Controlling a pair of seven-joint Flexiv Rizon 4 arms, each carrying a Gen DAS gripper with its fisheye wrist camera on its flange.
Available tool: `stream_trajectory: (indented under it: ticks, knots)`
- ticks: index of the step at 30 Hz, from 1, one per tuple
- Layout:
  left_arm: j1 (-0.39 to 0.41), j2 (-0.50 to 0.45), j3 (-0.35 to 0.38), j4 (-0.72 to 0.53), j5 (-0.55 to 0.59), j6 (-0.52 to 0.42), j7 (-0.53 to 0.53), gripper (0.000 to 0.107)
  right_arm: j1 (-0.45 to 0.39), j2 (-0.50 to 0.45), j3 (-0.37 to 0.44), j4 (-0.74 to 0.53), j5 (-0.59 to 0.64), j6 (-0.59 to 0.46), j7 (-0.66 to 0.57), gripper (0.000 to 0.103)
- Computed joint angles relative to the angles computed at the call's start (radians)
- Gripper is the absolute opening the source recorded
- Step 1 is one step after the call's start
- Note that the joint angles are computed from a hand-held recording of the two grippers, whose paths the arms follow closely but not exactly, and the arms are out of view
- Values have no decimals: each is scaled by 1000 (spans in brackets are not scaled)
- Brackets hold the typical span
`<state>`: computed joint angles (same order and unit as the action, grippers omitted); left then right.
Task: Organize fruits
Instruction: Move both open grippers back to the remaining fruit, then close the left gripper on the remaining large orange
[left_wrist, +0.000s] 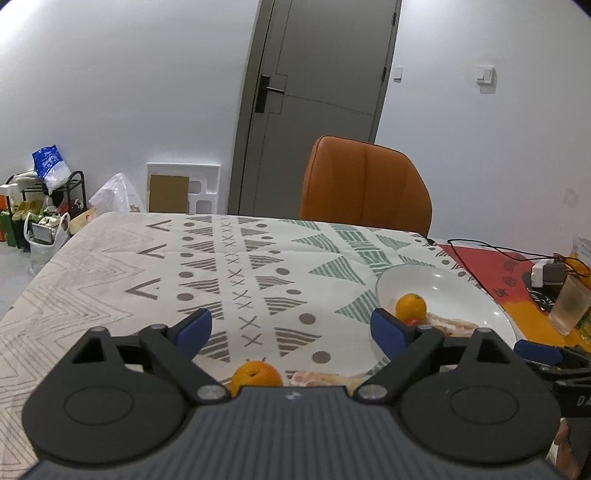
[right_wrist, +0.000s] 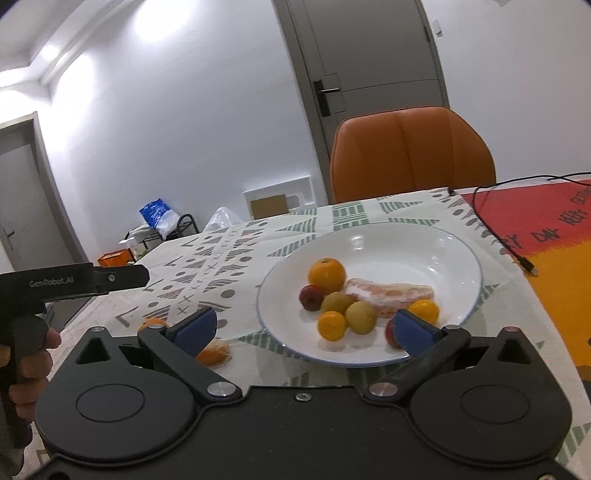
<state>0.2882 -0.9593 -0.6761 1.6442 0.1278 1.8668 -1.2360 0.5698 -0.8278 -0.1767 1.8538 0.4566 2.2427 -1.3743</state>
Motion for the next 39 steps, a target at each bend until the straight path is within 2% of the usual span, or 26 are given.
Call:
stream_trajectory:
  ticks: [15, 23, 28, 30, 33, 36, 39]
  knots:
    - [62, -28, -30, 33, 12, -4, -11, 91, 29, -2, -3, -25, -46, -48, -1, 103]
    - [77, -58, -51, 30, 9, -17, 0, 79, 46, -5, -11, -35, -74, -72, -1, 103]
    - [86, -86, -72, 17, 2, -38, 18, 75, 85, -8, -52, -44, -51, -107, 7, 103]
    - [81, -91, -68, 11, -11, -52, 27, 71, 101, -9, -69, -46, -43, -117, 11, 103]
    - [83, -100, -76, 7, -29, -77, 49, 60, 108, -14, -77, -49, -47, -123, 20, 103]
    - [85, -107, -85, 6, -51, -86, 67, 39, 112, -17, -82, -51, -54, -128, 27, 103]
    - [100, -113, -104, 16, -59, -82, 81, 38, 112, -20, -82, -54, -67, -133, 33, 103]
